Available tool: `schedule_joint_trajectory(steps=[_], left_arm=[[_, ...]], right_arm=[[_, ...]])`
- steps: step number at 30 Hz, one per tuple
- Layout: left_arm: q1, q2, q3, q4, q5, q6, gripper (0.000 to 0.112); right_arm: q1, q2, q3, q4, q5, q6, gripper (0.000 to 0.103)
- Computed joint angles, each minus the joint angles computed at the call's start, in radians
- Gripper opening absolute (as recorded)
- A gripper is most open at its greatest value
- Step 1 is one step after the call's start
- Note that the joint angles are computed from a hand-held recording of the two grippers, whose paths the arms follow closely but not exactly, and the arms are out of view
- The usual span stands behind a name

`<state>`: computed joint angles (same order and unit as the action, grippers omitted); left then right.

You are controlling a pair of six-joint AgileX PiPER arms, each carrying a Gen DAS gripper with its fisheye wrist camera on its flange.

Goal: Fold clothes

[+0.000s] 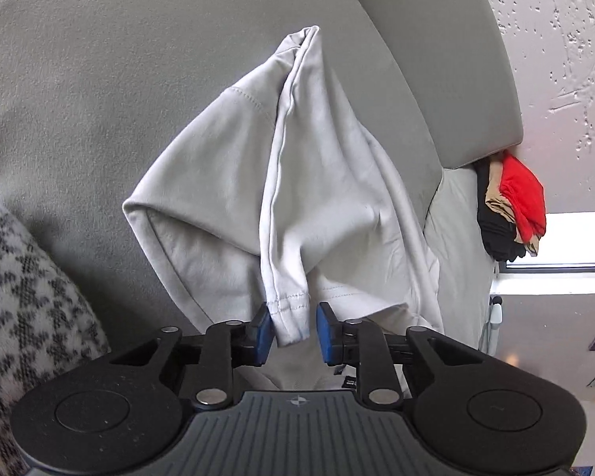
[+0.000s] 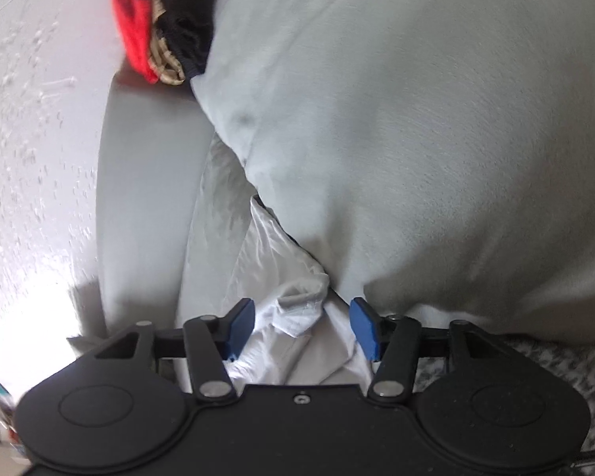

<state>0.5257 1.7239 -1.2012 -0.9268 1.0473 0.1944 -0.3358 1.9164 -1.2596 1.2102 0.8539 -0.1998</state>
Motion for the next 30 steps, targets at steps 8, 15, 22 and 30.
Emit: schedule_joint_trajectory(steps=[8, 15, 22, 30], left_arm=[[-0.006, -0.005, -0.014, 0.039, -0.002, -0.015, 0.002], [0.068, -0.041, -0.066, 0.069, 0.067, 0.03, 0.002], [0.046, -0.014, -0.075, 0.102, 0.073, 0.042, 0.005], [0.015, -0.002, -0.052, 0.098, 0.035, 0.051, 0.02]], right_arm=[[0.076, 0.052, -0.11, -0.234, -0.049, 0.327, 0.01], [0.105, -0.023, -0.111, -0.381, -0.026, 0.16, 0.004], [0.069, 0.039, -0.112, -0.222, 0.086, 0.055, 0.021], [0.167, 0.036, -0.199, -0.499, 0.067, 0.107, 0.022]])
